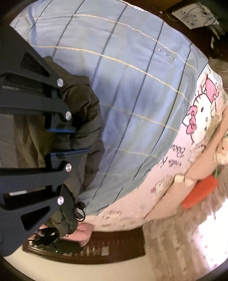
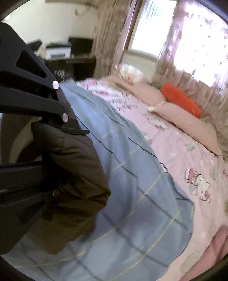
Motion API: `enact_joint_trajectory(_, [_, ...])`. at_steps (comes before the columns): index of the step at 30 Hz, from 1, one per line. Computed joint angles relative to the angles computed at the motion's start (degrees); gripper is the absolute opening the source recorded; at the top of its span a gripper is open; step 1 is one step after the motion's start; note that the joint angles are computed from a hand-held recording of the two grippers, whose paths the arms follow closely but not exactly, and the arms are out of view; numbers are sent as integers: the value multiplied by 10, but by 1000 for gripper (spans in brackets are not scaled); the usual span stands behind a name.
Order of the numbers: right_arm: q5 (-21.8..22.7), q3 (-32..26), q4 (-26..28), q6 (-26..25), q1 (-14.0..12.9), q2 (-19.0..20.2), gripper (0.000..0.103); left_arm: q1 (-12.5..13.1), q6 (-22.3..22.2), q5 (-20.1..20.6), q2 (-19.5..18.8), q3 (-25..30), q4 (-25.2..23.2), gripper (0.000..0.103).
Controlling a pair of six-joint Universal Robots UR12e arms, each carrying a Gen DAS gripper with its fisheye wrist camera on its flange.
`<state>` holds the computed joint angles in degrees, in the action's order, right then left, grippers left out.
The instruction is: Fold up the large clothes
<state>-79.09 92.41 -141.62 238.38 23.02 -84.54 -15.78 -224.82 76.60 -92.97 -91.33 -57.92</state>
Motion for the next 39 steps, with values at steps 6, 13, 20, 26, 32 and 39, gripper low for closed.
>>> enact_joint_trajectory(6, [-32,-53,141,-16,11,72,15,-7,-25,23,-55,17,-79,19])
enact_joint_trajectory(13, [38,-33,201,-60,-2,84,23,8,-82,-37,-50,-51,-50,19])
enact_joint_trajectory(20, [113,33,9,36,-57,36,94,31,-80,-52,-44,-52,-35,29])
enact_joint_trajectory(26, [55,-9,29,-115,-10,17,94,21,-56,-16,-44,-49,-35,38])
enact_joint_trajectory(32, [-3,-80,164,-301,94,59,94,-48,28,199,-63,15,-87,45])
enact_joint_trajectory(39, [-81,-128,248,-295,139,133,102,-110,128,321,-58,42,-64,60])
